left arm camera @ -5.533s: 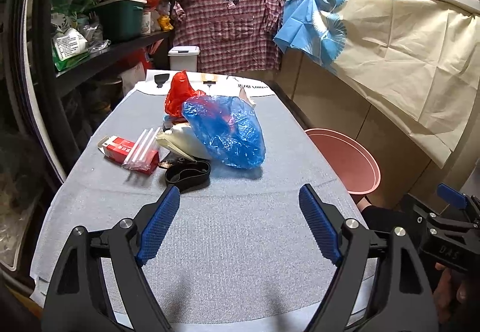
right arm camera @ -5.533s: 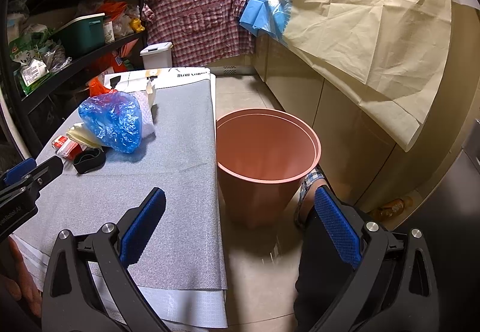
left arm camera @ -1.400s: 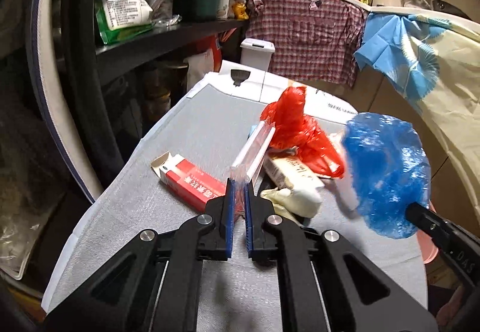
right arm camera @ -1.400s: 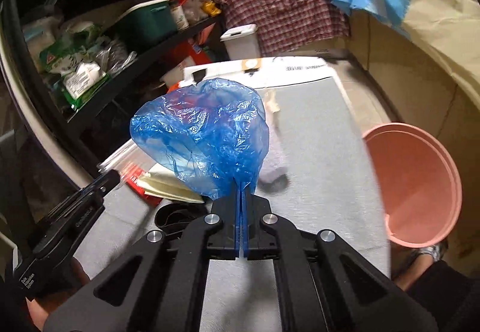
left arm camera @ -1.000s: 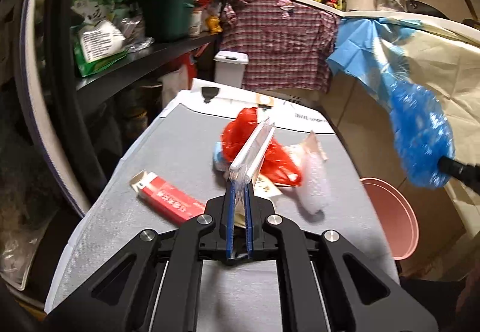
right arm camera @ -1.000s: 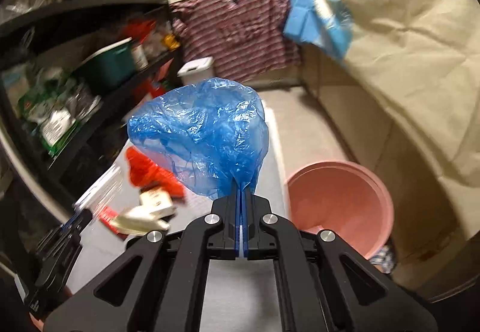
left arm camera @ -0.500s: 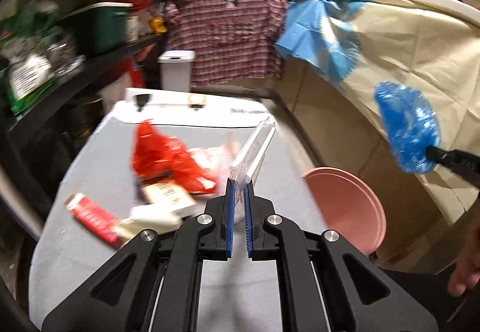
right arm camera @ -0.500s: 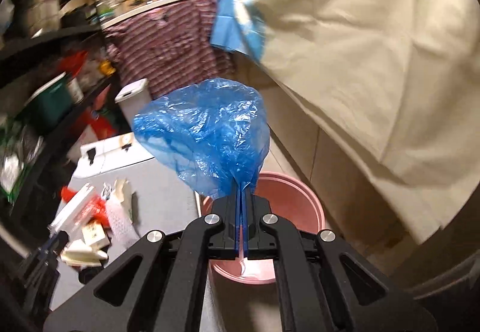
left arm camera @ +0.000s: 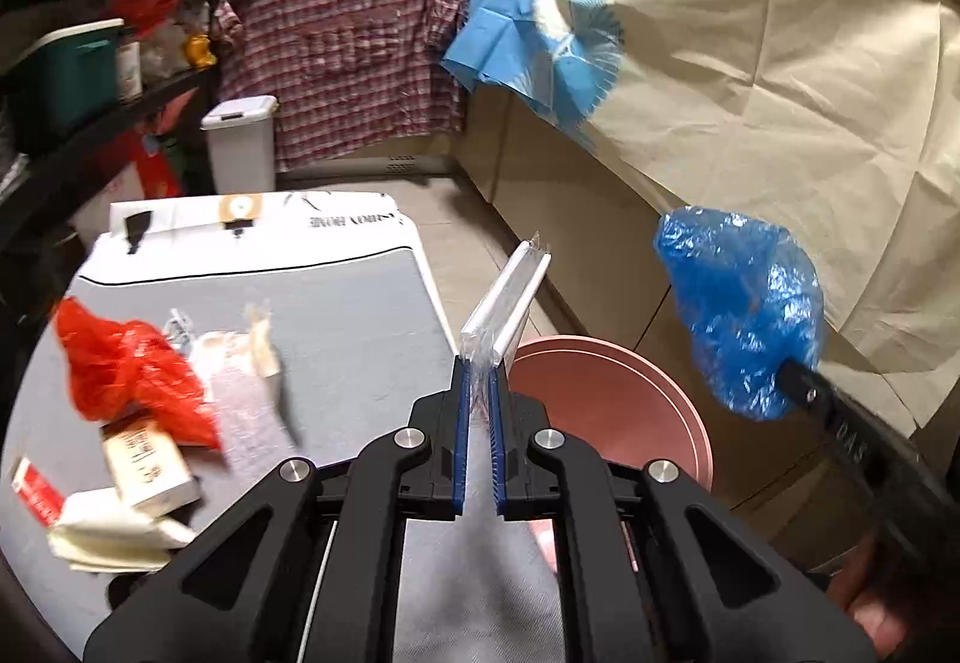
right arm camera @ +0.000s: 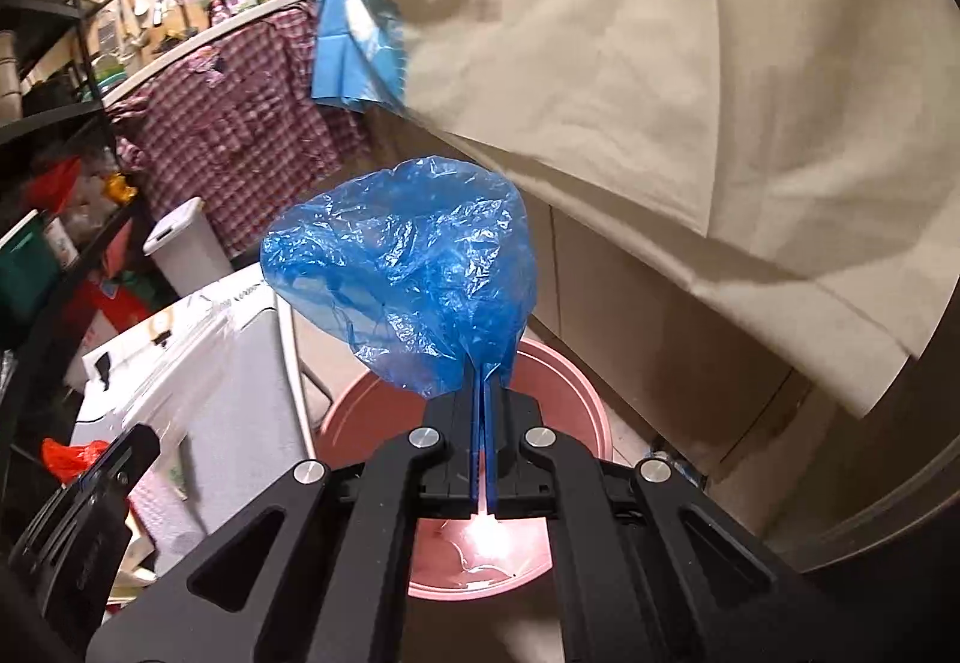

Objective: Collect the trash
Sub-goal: 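Carry the blue bag and clear tube over the pink bin with both tools, then open the right tool to drop the blue bag while the left tool releases the tube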

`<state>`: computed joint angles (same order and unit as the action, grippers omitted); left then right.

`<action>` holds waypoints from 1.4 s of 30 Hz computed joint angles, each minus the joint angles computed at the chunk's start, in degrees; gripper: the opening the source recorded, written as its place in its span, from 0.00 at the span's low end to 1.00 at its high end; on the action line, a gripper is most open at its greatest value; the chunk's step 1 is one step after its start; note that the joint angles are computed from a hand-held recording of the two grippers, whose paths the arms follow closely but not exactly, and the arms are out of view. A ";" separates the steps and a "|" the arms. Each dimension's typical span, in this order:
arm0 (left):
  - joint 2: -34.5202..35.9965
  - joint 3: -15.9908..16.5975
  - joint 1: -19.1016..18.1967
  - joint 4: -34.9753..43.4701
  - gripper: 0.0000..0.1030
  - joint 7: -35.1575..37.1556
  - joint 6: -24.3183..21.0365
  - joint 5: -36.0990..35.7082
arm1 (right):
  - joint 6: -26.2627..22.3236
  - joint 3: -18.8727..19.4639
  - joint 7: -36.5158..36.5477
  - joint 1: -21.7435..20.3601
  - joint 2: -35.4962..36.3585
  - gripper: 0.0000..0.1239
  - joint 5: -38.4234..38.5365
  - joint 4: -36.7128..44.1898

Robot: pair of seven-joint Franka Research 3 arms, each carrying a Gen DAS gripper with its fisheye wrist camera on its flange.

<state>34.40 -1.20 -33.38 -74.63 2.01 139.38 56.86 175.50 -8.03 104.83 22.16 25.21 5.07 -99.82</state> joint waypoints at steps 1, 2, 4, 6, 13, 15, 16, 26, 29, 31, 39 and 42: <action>1.04 -0.26 0.33 1.46 0.06 0.93 -0.01 -0.64 | 0.20 -1.70 1.21 1.31 0.51 0.01 -0.64 0.13; 2.04 -0.39 0.61 2.62 0.06 1.96 0.24 -1.27 | 0.45 -2.60 1.87 1.96 0.63 0.01 -1.03 -0.15; 3.78 -0.31 0.70 4.73 0.06 3.99 0.26 -2.38 | -0.11 -3.34 2.72 2.39 1.40 0.01 -1.32 0.46; 5.21 -0.51 1.21 6.06 0.06 6.80 0.99 -4.24 | -0.81 -4.01 3.67 2.75 1.78 0.01 -1.75 0.62; 8.29 0.12 1.68 9.21 0.06 12.98 2.09 -9.50 | -5.11 -4.30 6.68 2.56 3.80 0.01 -4.14 2.12; 9.12 0.48 1.50 10.42 0.06 14.05 2.02 -10.53 | -5.53 -4.30 7.47 2.48 4.22 0.01 -5.01 2.47; 9.55 0.52 1.50 11.01 0.06 14.73 2.12 -11.05 | -5.62 -4.12 7.71 2.31 4.27 0.01 -5.27 2.48; 11.71 1.85 0.73 14.63 0.20 18.76 3.01 -14.38 | -8.60 -2.56 8.89 0.73 5.66 0.27 -6.62 5.22; 10.27 2.37 0.61 12.28 0.21 17.22 4.00 -13.87 | -7.99 -3.39 10.36 1.36 5.42 0.43 -7.60 4.71; 9.59 2.31 0.79 11.09 0.21 16.59 4.77 -13.64 | -7.92 -3.23 10.35 1.27 5.36 0.43 -8.02 4.66; 7.30 2.39 0.70 7.96 0.22 14.45 5.66 -11.75 | -7.65 -2.34 10.01 0.74 4.89 0.44 -8.19 4.64; 5.16 2.41 0.82 5.10 0.23 12.93 7.14 -10.32 | -7.17 -1.95 9.79 0.56 3.99 0.44 -7.68 3.63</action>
<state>39.56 1.22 -32.56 -69.53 14.94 146.52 46.54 168.33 -9.98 114.62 22.73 29.20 -2.61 -96.19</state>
